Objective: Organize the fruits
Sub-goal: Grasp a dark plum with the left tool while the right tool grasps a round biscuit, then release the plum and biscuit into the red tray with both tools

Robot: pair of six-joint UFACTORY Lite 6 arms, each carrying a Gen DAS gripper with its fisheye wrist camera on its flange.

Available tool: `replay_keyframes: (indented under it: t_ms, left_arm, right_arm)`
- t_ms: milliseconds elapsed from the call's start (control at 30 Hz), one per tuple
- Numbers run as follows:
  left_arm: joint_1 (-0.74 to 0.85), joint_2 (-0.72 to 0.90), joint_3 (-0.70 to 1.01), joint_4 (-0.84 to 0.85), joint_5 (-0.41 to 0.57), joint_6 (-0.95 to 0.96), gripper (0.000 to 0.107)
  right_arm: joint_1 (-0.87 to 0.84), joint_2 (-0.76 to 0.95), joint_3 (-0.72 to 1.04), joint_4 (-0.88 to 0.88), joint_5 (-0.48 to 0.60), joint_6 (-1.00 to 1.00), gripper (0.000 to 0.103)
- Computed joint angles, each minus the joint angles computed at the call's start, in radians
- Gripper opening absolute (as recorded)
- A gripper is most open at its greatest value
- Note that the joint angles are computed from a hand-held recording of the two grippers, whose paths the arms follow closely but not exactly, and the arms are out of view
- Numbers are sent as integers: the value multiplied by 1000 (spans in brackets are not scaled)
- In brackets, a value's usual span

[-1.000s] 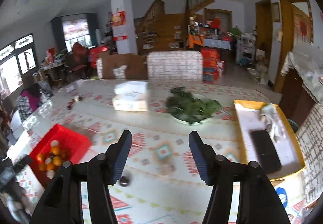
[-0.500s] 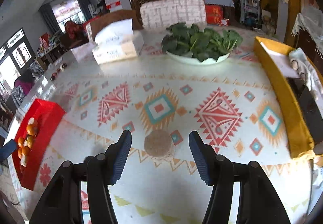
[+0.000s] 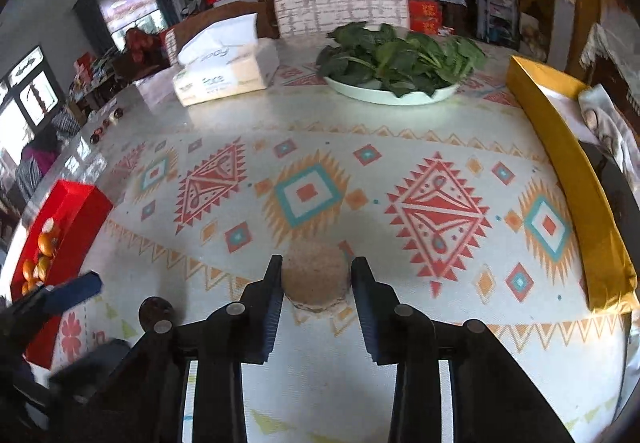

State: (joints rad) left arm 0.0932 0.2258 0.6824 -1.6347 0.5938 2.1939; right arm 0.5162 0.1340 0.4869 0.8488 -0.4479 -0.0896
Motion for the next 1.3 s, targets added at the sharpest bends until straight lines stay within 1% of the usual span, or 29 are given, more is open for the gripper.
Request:
replay_keyframes:
  t_ms: [33, 67, 100, 133, 167, 233, 267, 300, 433, 467, 533, 600, 633, 700, 733, 800, 833, 867, 967, 1067, 1167, 1267, 1300]
  left_arm:
    - [-23, 7, 0, -25, -22, 25, 83]
    - [-41, 24, 13, -39, -39, 36, 75]
    - [-64, 35, 26, -34, -66, 29, 52]
    - [-87, 53, 34, -38, -92, 36, 37]
    - [-97, 46, 24, -84, -100, 84, 37]
    - [-111, 45, 19, -111, -111, 107, 36]
    - [-108, 45, 18, -110, -106, 107, 32]
    - [-103, 44, 17, -107, -102, 108, 25]
    - [-39, 19, 0, -27, -40, 49, 25]
    - [0, -3, -13, 13, -8, 22, 25]
    - [93, -44, -28, 109, 72, -50, 25]
    - [196, -62, -17, 200, 154, -122, 25]
    - [281, -62, 5, 263, 222, -169, 25]
    - [419, -46, 56, 341, 323, -220, 25]
    - [461, -37, 78, 359, 350, -233, 25]
    - [575, 13, 172, 409, 406, -265, 25]
    - [619, 43, 221, 424, 427, -279, 25]
    - [650, 72, 268, 436, 441, -296, 25]
    - [736, 176, 432, 459, 469, -347, 25]
    - [771, 301, 617, 467, 466, -421, 25]
    - [777, 407, 773, 484, 462, -494, 25]
    - [763, 523, 950, 512, 445, -581, 25]
    - [755, 558, 1000, 523, 440, -606, 25]
  right_arm:
    - [-6, -19, -19, -12, -4, 16, 36]
    - [-13, -40, -36, -22, -6, 26, 35]
    - [-19, -65, -57, -30, -8, 39, 35]
    - [-23, -82, -70, -42, -10, 54, 35]
    - [-26, -94, -80, -52, -12, 65, 35]
    - [-30, -101, -82, -59, -10, 72, 35]
    - [-30, -100, -82, -57, -10, 72, 35]
    - [-25, -101, -82, -46, -13, 65, 35]
    - [-24, -103, -85, -65, -15, 86, 35]
    - [-28, -106, -89, -84, -16, 100, 35]
    - [-40, -128, -113, -179, -20, 192, 35]
    - [-41, -148, -130, -220, -29, 233, 35]
    - [-33, -156, -137, -215, -37, 231, 35]
    - [-14, -175, -152, -215, -56, 243, 35]
    - [-11, -177, -154, -228, -61, 260, 35]
    - [5, -192, -166, -272, -72, 322, 35]
    - [19, -196, -163, -267, -74, 328, 35]
    - [43, -200, -154, -220, -71, 293, 35]
    - [159, -215, -103, 2, -73, 109, 35]
    - [258, -193, -15, 84, -62, 46, 35]
    - [329, -103, 138, 201, -36, -99, 35]
    - [362, 38, 340, 277, 22, -230, 35]
    - [367, 111, 437, 313, 53, -290, 35]
